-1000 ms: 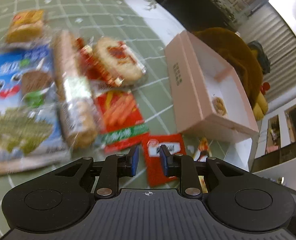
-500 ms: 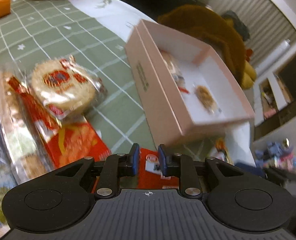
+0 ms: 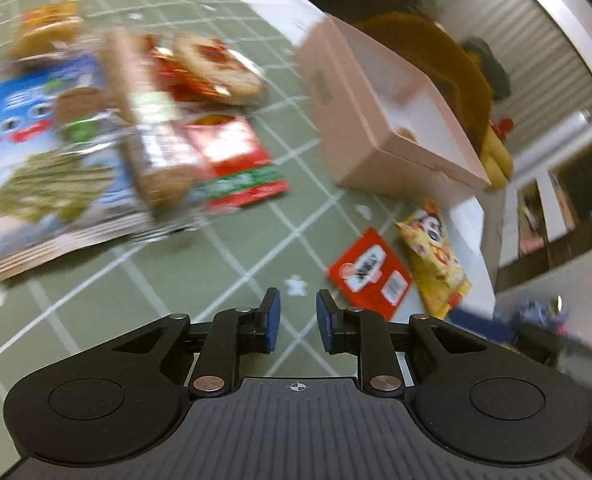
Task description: Organize snacks
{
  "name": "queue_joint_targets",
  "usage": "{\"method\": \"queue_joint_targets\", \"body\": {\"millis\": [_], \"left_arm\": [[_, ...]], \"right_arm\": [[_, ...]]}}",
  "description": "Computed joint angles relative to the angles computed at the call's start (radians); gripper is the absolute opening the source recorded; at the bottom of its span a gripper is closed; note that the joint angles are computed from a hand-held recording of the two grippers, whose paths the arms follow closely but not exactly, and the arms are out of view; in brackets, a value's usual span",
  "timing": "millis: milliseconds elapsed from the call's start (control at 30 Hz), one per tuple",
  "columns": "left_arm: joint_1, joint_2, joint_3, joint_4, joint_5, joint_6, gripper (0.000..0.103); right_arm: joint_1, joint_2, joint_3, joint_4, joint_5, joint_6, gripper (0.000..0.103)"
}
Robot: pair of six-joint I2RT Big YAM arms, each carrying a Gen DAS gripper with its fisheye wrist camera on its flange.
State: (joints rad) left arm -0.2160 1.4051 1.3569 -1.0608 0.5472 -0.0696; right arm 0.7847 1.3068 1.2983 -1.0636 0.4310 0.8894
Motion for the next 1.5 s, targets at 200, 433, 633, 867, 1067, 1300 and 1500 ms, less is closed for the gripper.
{"method": "queue_joint_targets", "body": {"millis": [200, 433, 633, 867, 1067, 1300, 1500], "left_arm": [[0.035, -0.022, -0.01, 0.022, -0.034, -0.068, 0.024], [0.052, -0.044, -0.024, 0.042, -0.09, -0.091, 0.024], [0.071, -0.049, -0.042, 0.051, -0.059, -0.086, 0.022], [0.076, -0.063, -0.064, 0.05, -0.001, -0.073, 0.023], [0.035, -0.078, -0.056, 0.028, 0.018, -0.038, 0.023], [-0.138, -0.074, -0.02, -0.008, -0.226, 0.061, 0.027], [-0.238, -0.084, -0.034, 0.029, -0.34, 0.165, 0.035]], "right_arm": [[-0.03, 0.094, 0.052, 0.024, -0.022, 0.043, 0.076], [-0.038, 0.229, 0.189, -0.029, 0.046, -0.043, 0.069], [0.003, 0.186, 0.153, 0.032, -0.059, -0.141, 0.063], [0.022, 0.118, 0.089, 0.056, -0.115, -0.111, 0.067], [0.019, 0.036, 0.025, 0.011, 0.003, -0.003, 0.067], [0.001, -0.014, -0.018, -0.125, 0.149, 0.164, 0.067], [-0.07, -0.083, -0.079, -0.074, 0.142, 0.104, 0.068]]}}
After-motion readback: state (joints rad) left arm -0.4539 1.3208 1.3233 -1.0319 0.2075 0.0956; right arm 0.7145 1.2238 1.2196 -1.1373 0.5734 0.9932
